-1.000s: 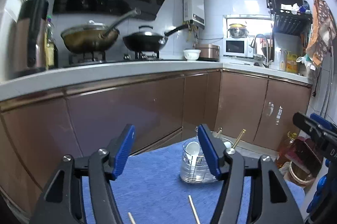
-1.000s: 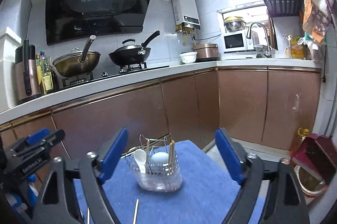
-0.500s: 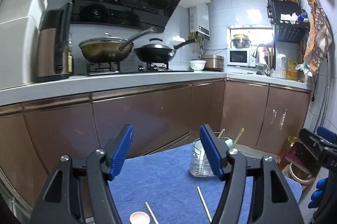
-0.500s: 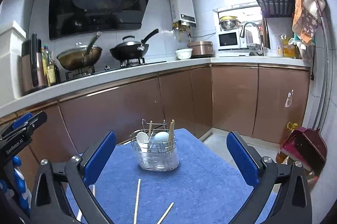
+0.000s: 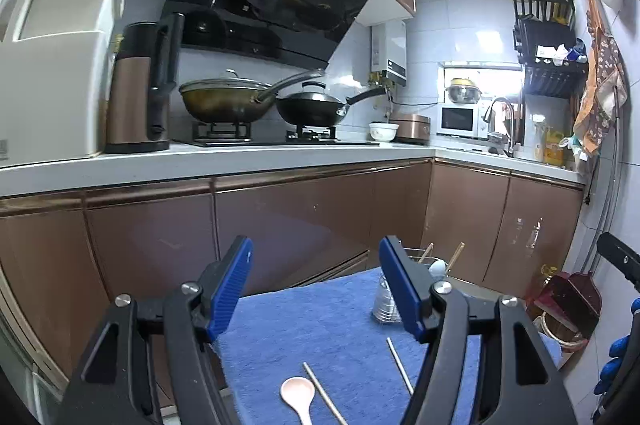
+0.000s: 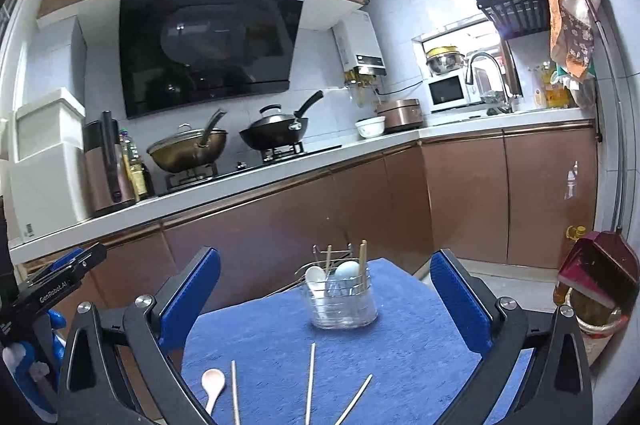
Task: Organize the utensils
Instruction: 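Withdraw both open tools from the holder back over the pink spoon and chopsticks, then close the left tool on the pink spoon while the right tool grasps a chopstick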
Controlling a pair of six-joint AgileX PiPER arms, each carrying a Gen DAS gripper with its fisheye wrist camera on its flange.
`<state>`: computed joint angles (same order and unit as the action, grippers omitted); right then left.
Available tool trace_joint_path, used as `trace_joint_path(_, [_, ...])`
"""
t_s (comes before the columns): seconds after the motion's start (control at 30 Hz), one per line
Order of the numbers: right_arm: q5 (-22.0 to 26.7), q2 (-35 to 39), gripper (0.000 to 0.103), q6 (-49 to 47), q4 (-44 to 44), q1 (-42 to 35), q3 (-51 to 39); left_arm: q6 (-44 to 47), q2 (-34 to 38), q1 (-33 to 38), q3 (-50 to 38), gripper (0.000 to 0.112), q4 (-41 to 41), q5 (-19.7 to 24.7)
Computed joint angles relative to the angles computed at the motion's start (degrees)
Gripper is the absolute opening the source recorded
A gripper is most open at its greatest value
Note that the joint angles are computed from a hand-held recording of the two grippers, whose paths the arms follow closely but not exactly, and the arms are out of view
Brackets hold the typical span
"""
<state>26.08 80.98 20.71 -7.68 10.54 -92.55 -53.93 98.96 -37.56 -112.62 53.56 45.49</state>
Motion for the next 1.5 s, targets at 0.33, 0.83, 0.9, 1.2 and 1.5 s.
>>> trace_joint_path(0.33, [1.5,-3.2,0.103,2.0,-2.2,2.0,1.9,5.0,-6.1,6.4,6.6,0.07,-13.6,-1.3])
trace_joint_path(0.83, [10.4,5.1,0.102,-5.0,9.9,-2.8,-1.6,37.2,0.6,23.2,12.7,0.069,-59.3,-6.4])
trace_joint_path(0.9, [12.1,7.3,0.099,-6.4,12.2,-3.6,-2.3,41.9,3.3,25.6,12.2,0.069,-65.9,-5.5])
trace_joint_path(1.2, [18.3,18.8,0.078,-10.2,20.1,-5.5,-7.0,52.2,14.7,31.1,6.2,0.068,-80.4,-0.3])
trace_joint_path(1.5, [24.2,29.9,0.076,-11.1,22.6,-5.5,-14.3,56.1,24.9,31.6,-4.5,0.062,-83.6,5.7])
